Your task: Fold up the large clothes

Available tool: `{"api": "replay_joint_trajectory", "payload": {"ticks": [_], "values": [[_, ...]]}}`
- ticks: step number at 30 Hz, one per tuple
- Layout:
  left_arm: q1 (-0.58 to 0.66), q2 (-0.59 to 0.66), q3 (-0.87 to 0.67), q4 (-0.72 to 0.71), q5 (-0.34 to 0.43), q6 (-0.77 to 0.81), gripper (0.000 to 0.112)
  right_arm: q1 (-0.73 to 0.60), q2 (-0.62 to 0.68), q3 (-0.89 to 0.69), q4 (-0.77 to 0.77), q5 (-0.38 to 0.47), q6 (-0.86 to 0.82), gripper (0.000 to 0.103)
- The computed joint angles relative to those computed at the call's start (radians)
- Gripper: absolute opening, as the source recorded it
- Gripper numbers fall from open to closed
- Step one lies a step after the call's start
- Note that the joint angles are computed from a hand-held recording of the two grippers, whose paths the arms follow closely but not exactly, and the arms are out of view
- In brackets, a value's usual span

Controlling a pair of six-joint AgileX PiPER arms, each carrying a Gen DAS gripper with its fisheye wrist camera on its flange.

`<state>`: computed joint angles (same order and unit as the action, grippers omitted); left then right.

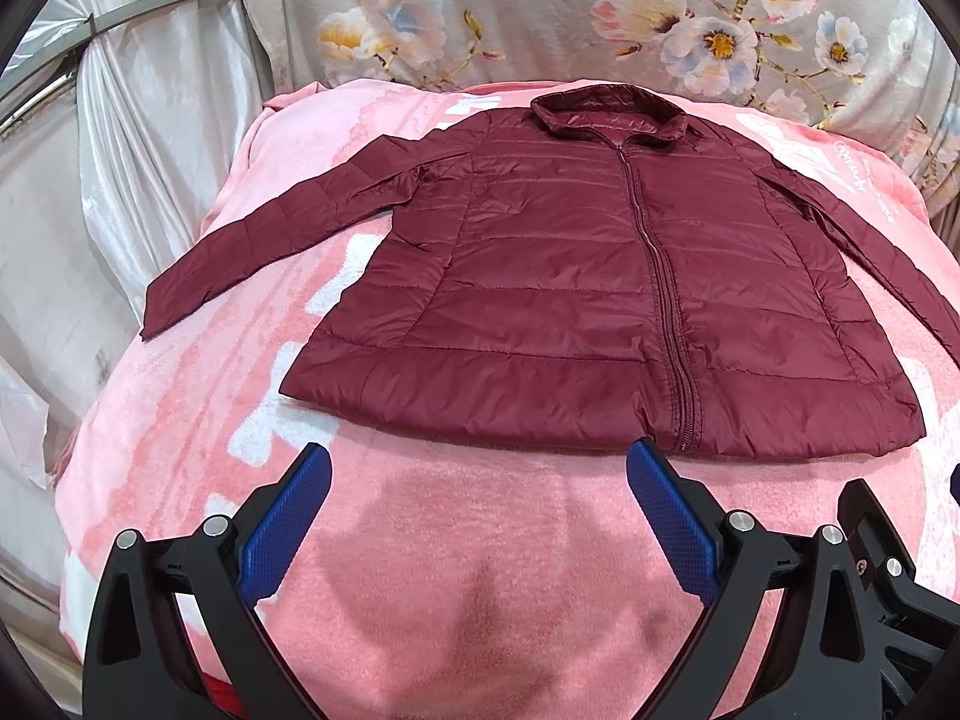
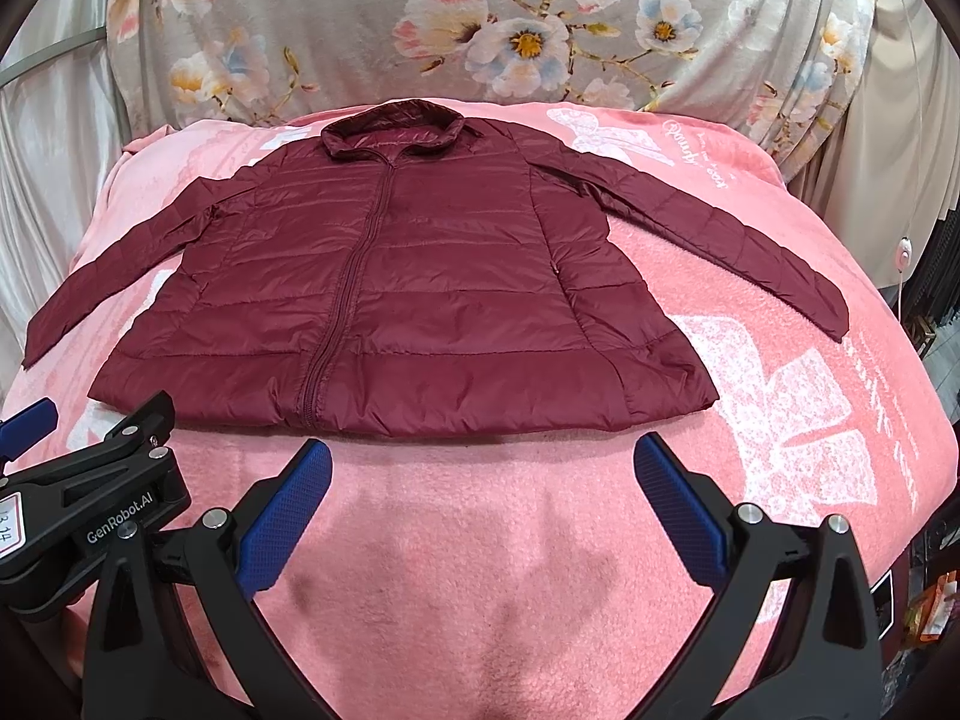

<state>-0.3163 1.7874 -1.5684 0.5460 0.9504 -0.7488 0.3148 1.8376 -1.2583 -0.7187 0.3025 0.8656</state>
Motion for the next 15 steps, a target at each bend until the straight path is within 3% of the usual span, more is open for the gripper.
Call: {"api": "replay_joint_trajectory", "payload": {"ticks": [15], "values": [[0.005,-0.003,0.009,0.0,-0.006,0.001,0.095,0.004,0.007,-0.003,0.004,0.003,0.002,0.098]]}}
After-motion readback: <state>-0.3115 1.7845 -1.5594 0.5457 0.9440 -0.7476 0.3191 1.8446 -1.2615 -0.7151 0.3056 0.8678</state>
